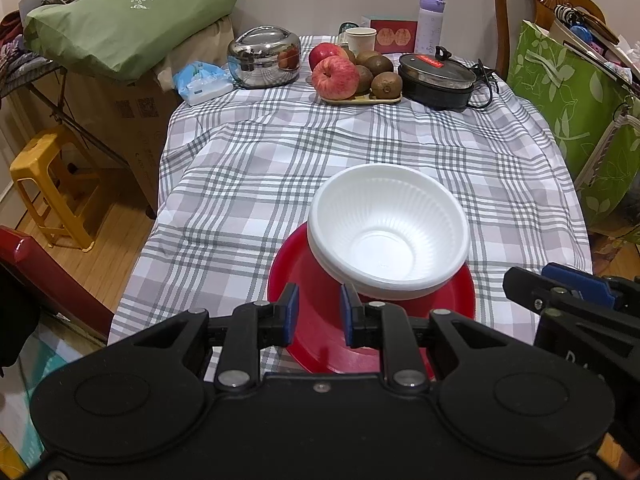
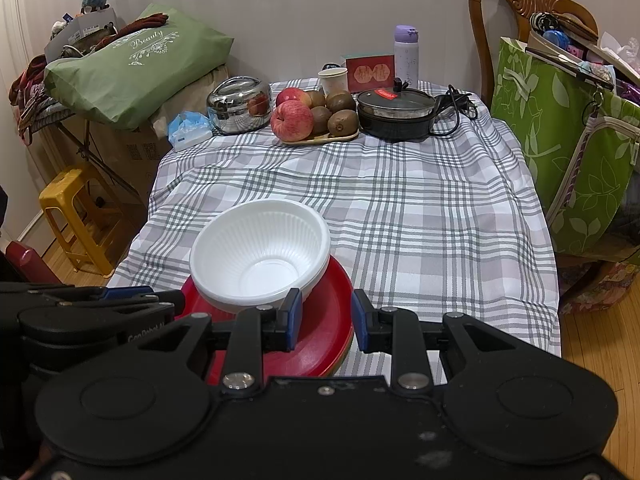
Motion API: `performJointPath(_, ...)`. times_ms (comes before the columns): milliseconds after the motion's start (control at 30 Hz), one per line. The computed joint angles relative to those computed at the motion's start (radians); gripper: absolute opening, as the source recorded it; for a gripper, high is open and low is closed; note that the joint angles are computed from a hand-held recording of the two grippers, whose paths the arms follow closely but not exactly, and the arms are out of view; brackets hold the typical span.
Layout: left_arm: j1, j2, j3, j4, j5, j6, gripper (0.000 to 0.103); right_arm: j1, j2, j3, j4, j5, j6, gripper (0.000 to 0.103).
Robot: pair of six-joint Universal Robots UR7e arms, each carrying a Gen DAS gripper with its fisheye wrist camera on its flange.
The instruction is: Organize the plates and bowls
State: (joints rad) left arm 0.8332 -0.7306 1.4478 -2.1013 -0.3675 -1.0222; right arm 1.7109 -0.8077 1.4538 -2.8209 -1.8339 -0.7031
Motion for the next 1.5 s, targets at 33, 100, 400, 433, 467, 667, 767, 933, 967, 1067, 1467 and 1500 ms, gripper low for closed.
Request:
performJointPath(33, 0.0, 0.0, 0.0, -0.001, 0.0, 0.0, 0.028, 0.0, 0.0, 0.0, 0.0, 0.0, 0.0, 0.029)
performJointPath(100, 0.0, 0.0, -0.001, 0.002, -0.003, -0.001, 0.028, 0.0, 0.0, 0.0, -0.001, 0.0, 0.0, 0.029)
performJointPath(400, 0.0, 0.001, -0.001, 0.013, -0.005, -0.011, 0.028, -0.001, 0.0, 0.001, 0.0, -0.001, -0.002, 0.029)
performJointPath(433, 0.0, 0.001, -0.002, 0.014, -0.006, -0.011, 0.028, -0.001, 0.001, -0.001, 0.0, -0.001, -0.002, 0.029)
performJointPath(467, 0.0, 0.001, -0.002, 0.014, -0.006, -0.011, 0.028, -0.001, 0.001, -0.001, 0.0, -0.001, -0.002, 0.029)
performJointPath(667, 0.0, -0.001, -0.003, 0.028, 0.0, -0.016, 0.028, 0.0, 0.002, -0.003, 0.002, -0.003, -0.002, 0.029)
performJointPath(767, 0.001, -0.002, -0.004, 0.028, -0.002, -0.017, 0.028, 0.0, 0.002, -0.003, 0.002, -0.003, -0.002, 0.029)
performJointPath(933, 0.001, -0.002, -0.005, 0.03, -0.002, -0.016, 0.028, 0.001, 0.003, -0.006, 0.006, -0.006, -0.001, 0.029)
performJointPath(967, 0.001, -0.002, -0.004, 0.028, -0.002, -0.016, 0.028, 0.001, 0.004, -0.007, 0.007, -0.006, -0.001, 0.029)
performJointPath(1067, 0.002, -0.001, -0.007, 0.036, -0.002, -0.02, 0.028, 0.001, 0.004, -0.008, 0.008, -0.007, -0.001, 0.029)
performJointPath(1467, 0.0, -0.001, -0.008, 0.041, -0.004, -0.02, 0.028, 0.0, 0.004, -0.011, 0.011, -0.007, 0.0, 0.029)
performJointPath(1500, 0.0, -0.001, -0.008, 0.041, -0.004, -0.021, 0.028, 0.0, 0.004, -0.011, 0.013, -0.008, 0.0, 0.029)
